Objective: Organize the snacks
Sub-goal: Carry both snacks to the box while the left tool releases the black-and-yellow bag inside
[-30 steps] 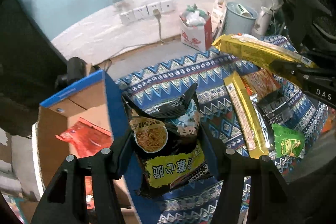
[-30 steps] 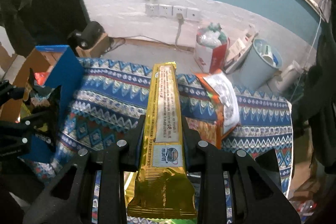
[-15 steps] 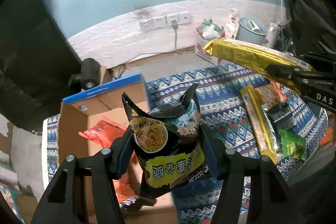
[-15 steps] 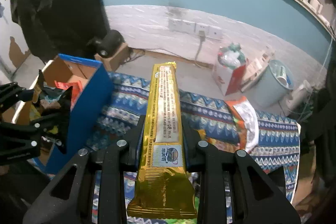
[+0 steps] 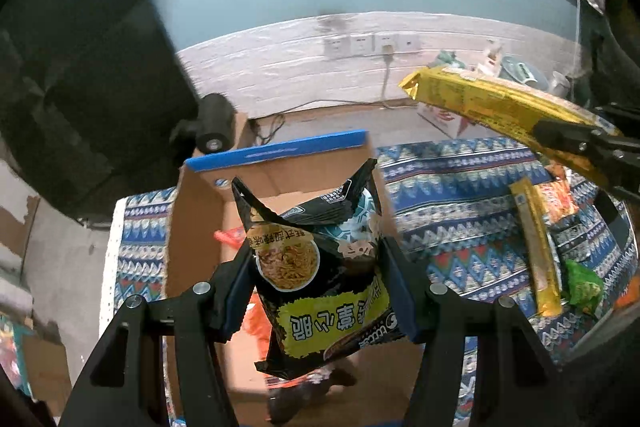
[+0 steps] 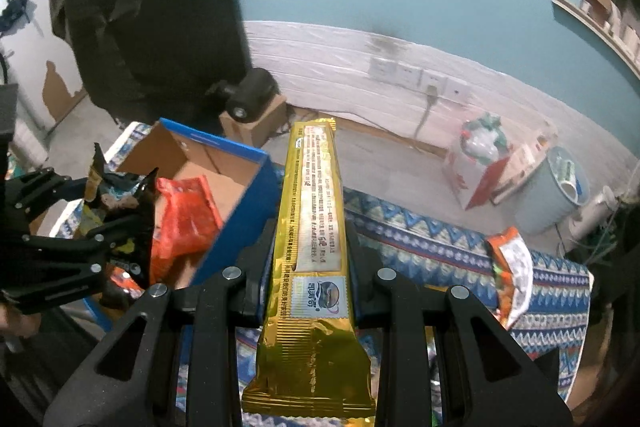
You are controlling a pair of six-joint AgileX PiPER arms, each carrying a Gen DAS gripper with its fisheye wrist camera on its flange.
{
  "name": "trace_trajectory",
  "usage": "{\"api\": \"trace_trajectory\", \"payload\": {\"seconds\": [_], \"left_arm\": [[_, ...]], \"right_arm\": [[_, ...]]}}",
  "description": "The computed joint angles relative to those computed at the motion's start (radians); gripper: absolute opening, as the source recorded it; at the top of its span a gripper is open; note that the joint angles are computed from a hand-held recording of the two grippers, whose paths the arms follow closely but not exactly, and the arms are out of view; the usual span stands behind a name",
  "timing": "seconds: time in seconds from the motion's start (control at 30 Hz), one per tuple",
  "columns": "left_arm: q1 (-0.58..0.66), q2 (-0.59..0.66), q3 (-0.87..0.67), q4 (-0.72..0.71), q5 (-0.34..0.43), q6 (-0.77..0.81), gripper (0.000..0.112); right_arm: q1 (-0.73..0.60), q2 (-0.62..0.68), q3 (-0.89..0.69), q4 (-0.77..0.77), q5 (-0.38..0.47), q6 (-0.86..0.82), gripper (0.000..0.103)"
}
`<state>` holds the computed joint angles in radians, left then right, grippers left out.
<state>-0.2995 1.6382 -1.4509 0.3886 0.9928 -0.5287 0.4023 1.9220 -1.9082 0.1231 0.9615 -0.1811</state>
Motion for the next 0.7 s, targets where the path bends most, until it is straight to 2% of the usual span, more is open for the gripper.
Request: {"api": "trace_trajectory", "payload": {"seconds": [0.43,0.7], "left_arm": [[0.147,-0.070,0.147,-0.028,-0.048,0.044,0.061],[0.203,-0.091,0.169,-0.056,-0.039,0.093,0.062]], "right_arm": [[0.139,0.132,-0.196,-0.036,0.083,0.052,0.027],[0.181,0.222,-0.308,-0.045,0.138,0.064,0.027]]}}
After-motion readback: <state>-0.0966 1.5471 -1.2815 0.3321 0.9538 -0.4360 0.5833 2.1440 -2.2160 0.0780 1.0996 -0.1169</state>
